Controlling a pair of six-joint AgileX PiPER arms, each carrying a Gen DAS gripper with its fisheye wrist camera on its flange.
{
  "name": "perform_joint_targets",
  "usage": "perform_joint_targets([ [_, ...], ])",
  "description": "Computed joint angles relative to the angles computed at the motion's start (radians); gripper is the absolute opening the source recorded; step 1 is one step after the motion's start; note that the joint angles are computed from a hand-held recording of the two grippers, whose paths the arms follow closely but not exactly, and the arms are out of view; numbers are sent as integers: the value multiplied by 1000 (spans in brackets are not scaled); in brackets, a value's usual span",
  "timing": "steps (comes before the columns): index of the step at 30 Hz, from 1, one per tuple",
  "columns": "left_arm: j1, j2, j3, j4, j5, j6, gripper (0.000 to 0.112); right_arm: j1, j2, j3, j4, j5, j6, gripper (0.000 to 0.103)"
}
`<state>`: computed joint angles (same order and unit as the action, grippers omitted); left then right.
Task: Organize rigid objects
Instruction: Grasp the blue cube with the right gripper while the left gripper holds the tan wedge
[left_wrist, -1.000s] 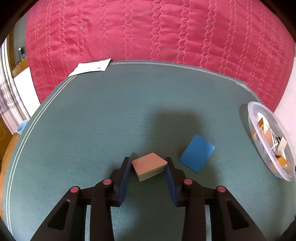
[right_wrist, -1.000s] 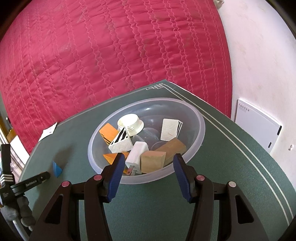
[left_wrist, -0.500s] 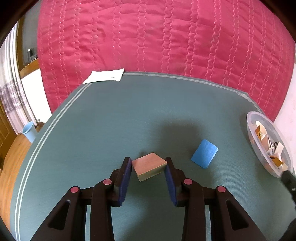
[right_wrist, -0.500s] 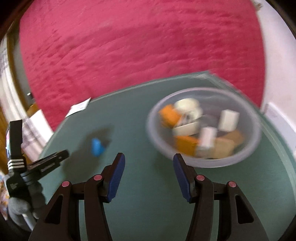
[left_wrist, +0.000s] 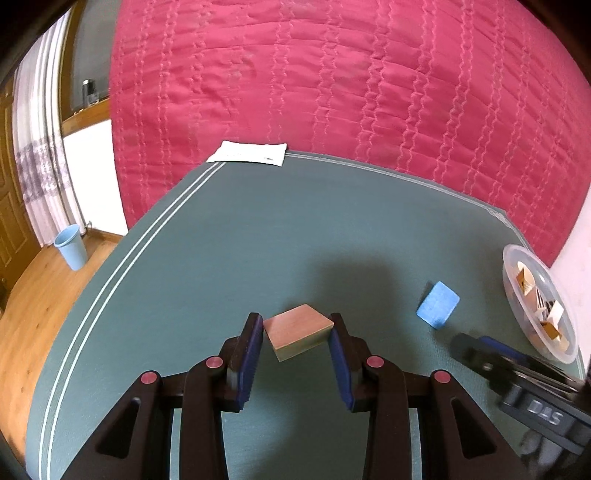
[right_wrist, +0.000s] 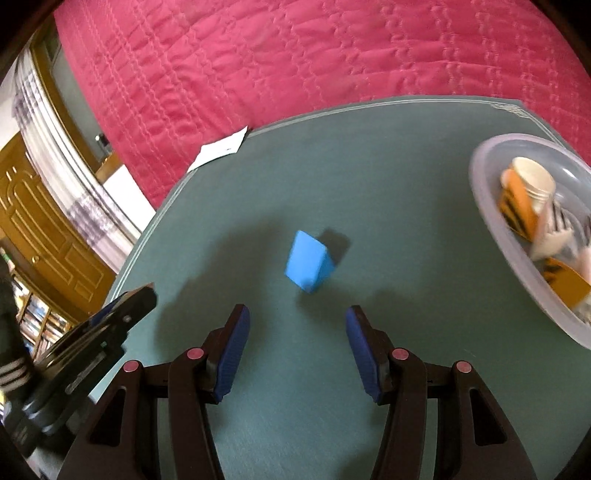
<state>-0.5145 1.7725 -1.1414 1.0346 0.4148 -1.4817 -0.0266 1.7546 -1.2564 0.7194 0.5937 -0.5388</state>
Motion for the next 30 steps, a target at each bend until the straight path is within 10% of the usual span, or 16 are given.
perform_joint_targets([
  [24,6,-18,20,3,1,-20,38,182,179,-231,-572,-110,527,54],
  [30,4,-12,19,-3,0,-9,38,197,189,-248,-682,-103,612,39],
])
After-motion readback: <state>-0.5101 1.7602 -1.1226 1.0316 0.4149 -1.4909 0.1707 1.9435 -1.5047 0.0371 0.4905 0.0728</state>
